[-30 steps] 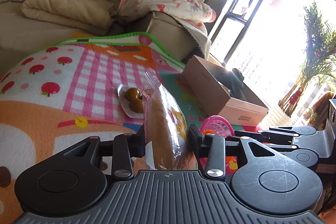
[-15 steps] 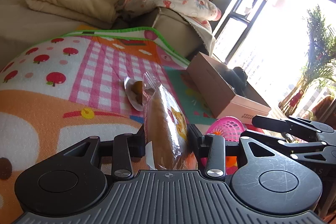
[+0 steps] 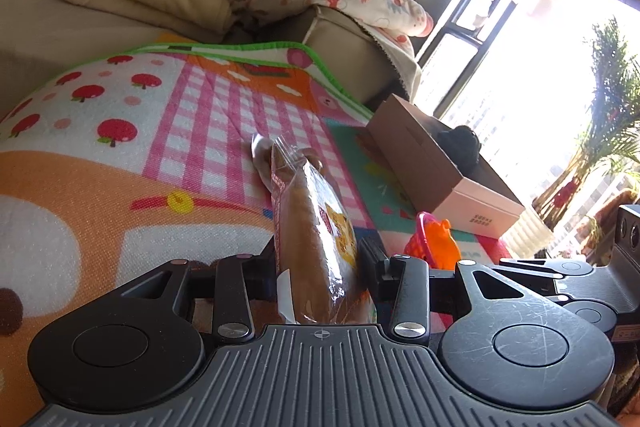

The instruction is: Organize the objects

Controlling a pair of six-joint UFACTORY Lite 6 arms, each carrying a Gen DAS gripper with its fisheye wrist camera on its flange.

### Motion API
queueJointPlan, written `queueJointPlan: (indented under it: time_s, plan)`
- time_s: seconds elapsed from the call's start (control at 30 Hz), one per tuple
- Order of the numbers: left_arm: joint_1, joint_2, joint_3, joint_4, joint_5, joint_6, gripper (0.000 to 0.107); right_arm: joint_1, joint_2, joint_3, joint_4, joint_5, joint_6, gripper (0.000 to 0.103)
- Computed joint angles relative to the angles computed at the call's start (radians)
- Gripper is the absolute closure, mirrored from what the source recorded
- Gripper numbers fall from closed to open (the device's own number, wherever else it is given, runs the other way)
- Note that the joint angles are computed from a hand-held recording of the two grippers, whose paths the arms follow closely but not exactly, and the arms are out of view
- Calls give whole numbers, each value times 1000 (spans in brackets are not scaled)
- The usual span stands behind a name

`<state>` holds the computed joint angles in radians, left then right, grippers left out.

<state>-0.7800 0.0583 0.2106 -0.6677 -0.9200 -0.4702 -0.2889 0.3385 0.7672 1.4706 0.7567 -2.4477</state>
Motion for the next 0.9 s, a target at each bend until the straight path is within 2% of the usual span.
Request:
queueJointPlan:
  time_s: [0.1,0.17,0.23,0.4,0.6,0.77,0.9]
  plan:
    - [-5,10,8,8,0,-3,63,-25,-45,-39,-10,22,-49,72]
    - [-11,13,14,7,4,-1,63,-30,-57,-45,-7,28,-49,59]
    - [-20,12,14,-3,3,4,63,-39,-64,-37,-13,43,-17,54]
    - [-12,33,9,21,-19,-34,63,-71,-84,-7,-42,103,48,54]
    - [-2,69,9,61,-47,-68,63,-11,-38,4,81,7,-25,49]
    - [8,79,8,87,-57,-87,63,1,-23,-4,130,11,-70,49]
    - [8,80,6,91,-63,-97,63,29,-63,-90,273,-3,-269,49]
